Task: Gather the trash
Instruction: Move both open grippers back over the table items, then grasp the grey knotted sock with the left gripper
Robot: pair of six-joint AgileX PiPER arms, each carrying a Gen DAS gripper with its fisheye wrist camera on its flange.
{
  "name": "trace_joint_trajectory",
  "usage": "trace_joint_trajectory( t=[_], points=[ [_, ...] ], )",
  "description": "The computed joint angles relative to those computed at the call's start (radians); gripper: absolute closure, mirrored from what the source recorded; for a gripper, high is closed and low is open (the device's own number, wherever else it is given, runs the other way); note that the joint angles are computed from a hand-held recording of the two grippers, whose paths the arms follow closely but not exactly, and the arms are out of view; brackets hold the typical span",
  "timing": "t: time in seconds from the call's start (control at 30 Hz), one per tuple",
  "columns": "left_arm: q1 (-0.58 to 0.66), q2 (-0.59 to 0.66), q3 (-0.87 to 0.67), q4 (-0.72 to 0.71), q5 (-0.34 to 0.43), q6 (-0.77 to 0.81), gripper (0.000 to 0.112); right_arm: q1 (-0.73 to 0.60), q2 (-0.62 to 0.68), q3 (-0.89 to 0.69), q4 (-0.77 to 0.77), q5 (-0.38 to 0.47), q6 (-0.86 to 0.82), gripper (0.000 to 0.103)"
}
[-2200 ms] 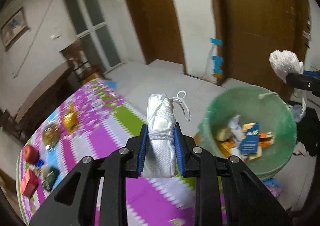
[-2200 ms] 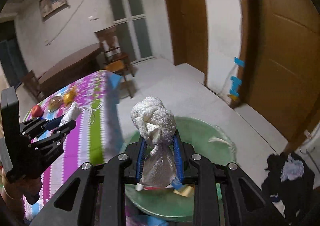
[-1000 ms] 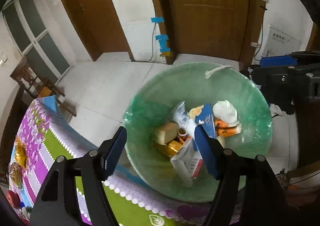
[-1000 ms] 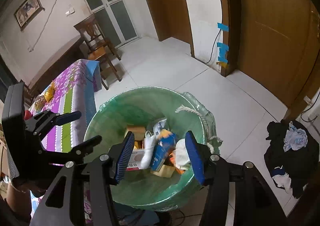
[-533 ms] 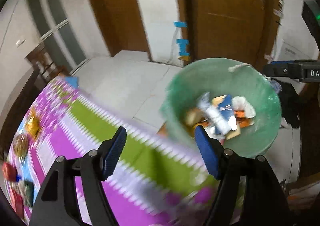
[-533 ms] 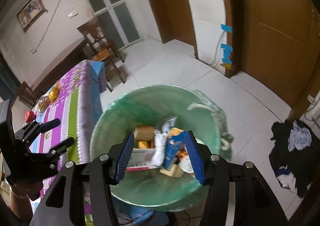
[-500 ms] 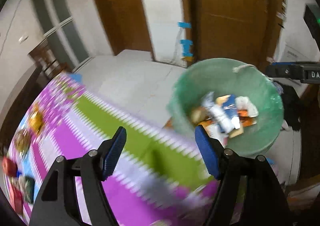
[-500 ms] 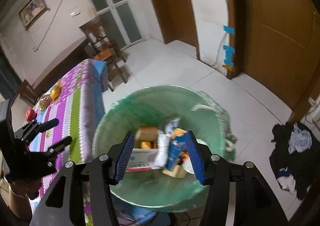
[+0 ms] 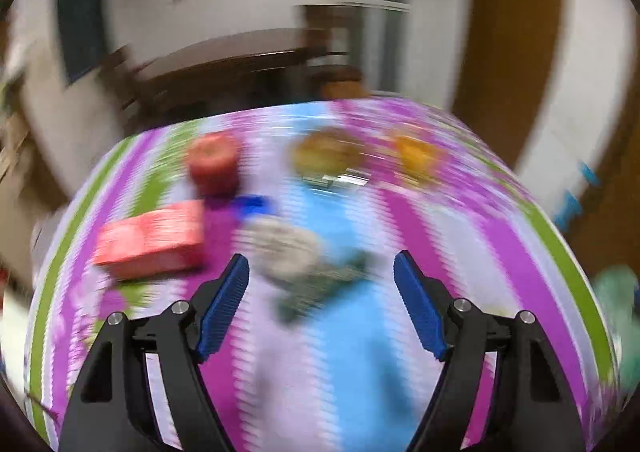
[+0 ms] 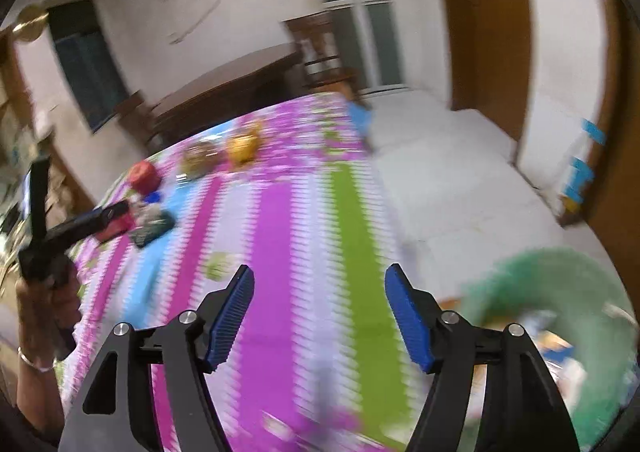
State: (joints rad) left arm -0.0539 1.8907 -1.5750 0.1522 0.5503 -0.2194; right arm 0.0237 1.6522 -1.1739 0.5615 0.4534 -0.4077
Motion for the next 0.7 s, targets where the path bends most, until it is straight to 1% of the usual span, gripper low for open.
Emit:
trace_joint_trajectory(
  t=[0.03,0.07,0.13,0.17,0.2,0.23,0.27,0.33,0.37,0.4,0.43,0.47,0.53,0.57,0.6,0.63,0.7],
  points=[
    [0.043,0.048,-0.073,-0.010,0.034,-0.016,0.041,0.047,0.045,-0.055,-0.036,0.007,0.048,0.034],
    [0.061,0.077,-0.118,-0.025,0.059,-0.013,0.042,0.107,0.112,-0.139,-0.088,0.027,0.110,0.034],
    [0.103,0.172,-0.259,-0.095,0.150,0.029,0.048,0.193,0.205,-0.265,-0.193,0.068,0.228,0.034],
    [0.121,0.214,-0.315,-0.159,0.195,0.076,0.050,0.228,0.244,-0.317,-0.242,0.083,0.285,0.034],
    [0.134,0.269,-0.400,-0.232,0.263,0.133,0.052,0.260,0.279,-0.363,-0.258,0.097,0.316,0.034],
    [0.137,0.302,-0.450,-0.265,0.297,0.163,0.053,0.278,0.303,-0.395,-0.251,0.110,0.322,0.034],
    [0.132,0.312,-0.460,-0.260,0.299,0.166,0.053,0.288,0.315,-0.410,-0.248,0.112,0.328,0.034],
    [0.103,0.340,-0.494,-0.217,0.299,0.150,0.053,0.316,0.338,-0.441,-0.290,0.115,0.381,0.034],
    [0.089,0.337,-0.483,-0.203,0.294,0.136,0.053,0.319,0.333,-0.431,-0.306,0.112,0.396,0.034],
    [0.081,0.353,-0.505,-0.194,0.306,0.127,0.056,0.320,0.330,-0.425,-0.319,0.113,0.406,0.034],
    [0.078,0.368,-0.519,-0.192,0.314,0.125,0.069,0.324,0.330,-0.422,-0.335,0.114,0.422,0.034],
    [0.086,0.374,-0.518,-0.226,0.314,0.136,0.072,0.322,0.322,-0.402,-0.339,0.105,0.423,0.034],
    [0.106,0.369,-0.494,-0.311,0.295,0.182,0.086,0.312,0.312,-0.375,-0.327,0.095,0.411,0.034],
    [0.109,0.358,-0.462,-0.309,0.267,0.192,0.093,0.299,0.295,-0.345,-0.307,0.086,0.385,0.034],
    [0.102,0.332,-0.418,-0.297,0.230,0.194,0.097,0.296,0.294,-0.339,-0.297,0.083,0.378,0.034],
    [0.106,0.316,-0.394,-0.312,0.215,0.208,0.100,0.295,0.295,-0.335,-0.286,0.079,0.368,0.034],
    [0.132,0.249,-0.311,-0.376,0.172,0.234,0.101,0.300,0.293,-0.335,-0.260,0.077,0.336,0.034]
  ],
)
